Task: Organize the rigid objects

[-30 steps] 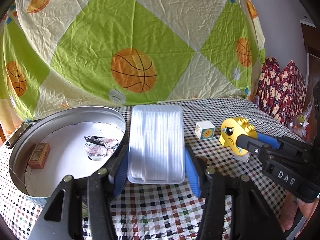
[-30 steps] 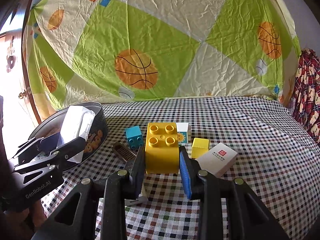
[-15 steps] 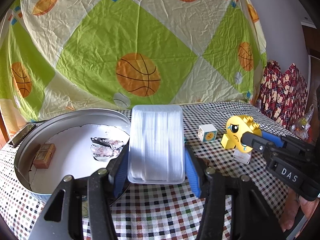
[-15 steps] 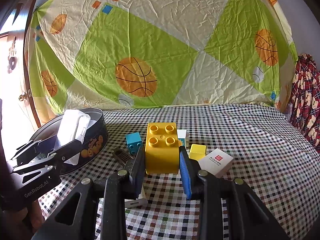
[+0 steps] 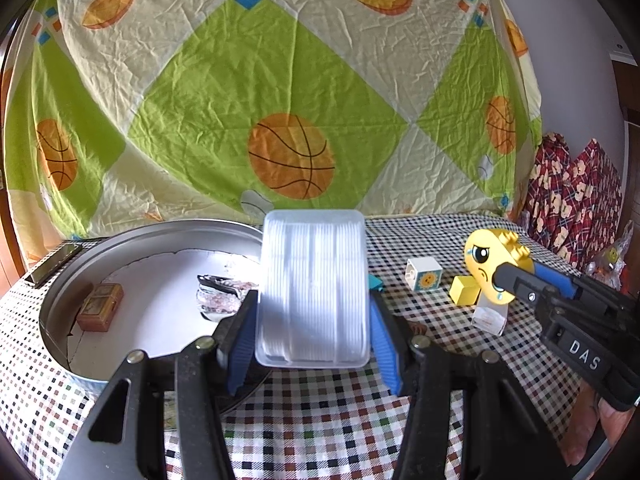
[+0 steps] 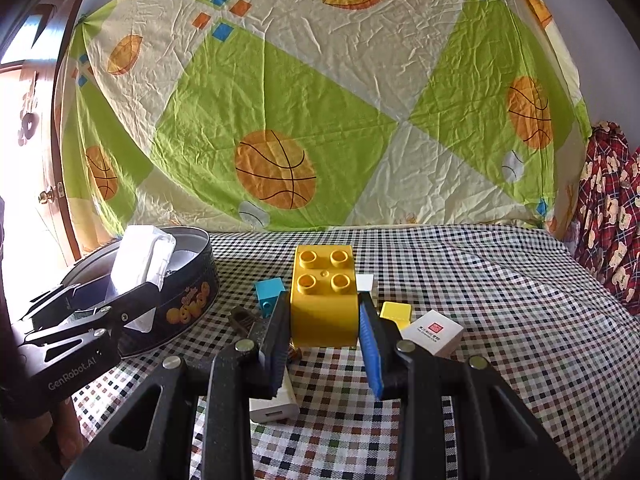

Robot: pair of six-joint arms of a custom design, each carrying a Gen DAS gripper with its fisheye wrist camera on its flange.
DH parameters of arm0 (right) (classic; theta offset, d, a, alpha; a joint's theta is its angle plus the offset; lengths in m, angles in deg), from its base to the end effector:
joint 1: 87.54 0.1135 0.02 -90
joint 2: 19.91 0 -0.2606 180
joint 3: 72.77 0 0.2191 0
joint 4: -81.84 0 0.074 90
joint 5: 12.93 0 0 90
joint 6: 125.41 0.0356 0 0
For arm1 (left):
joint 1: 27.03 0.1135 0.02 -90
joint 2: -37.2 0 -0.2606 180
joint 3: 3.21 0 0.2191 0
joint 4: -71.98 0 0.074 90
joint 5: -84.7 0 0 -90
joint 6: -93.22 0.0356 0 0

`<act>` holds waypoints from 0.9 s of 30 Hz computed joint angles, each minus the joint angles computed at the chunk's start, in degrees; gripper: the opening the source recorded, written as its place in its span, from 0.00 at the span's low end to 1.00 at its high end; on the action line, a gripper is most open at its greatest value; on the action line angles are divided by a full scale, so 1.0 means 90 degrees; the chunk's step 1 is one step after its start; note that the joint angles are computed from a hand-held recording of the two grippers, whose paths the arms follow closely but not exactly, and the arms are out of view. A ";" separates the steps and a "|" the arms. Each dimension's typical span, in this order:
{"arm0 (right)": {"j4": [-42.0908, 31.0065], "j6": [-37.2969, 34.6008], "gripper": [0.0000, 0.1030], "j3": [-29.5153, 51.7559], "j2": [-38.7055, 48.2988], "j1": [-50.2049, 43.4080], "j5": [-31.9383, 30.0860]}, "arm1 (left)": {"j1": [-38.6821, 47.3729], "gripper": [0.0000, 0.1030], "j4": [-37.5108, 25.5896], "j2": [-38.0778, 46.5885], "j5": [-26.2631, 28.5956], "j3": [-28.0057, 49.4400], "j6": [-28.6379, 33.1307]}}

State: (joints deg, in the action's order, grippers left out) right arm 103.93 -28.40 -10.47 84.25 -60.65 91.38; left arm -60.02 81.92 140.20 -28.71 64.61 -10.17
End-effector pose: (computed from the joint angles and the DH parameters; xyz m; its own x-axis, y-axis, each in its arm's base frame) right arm 0.3153 0.1500 0.1833 -0.3276 -0.0335 -0.9442 -0.1923 0.9808 0.0319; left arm 0.3048 -0.1810 0.1957 -0.3938 0.0023 -0.9192 0.1100 0.9929 -0.0447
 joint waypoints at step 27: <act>0.0629 -0.0164 0.33 -0.0135 0.0057 0.0307 0.0263 | -0.0056 0.50 0.0418 -0.0202 -0.0469 -0.0388 -0.0083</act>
State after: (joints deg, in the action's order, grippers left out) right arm 109.59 -29.88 -11.69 84.75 -57.89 93.75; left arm -60.52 85.69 138.39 -32.93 61.11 -10.92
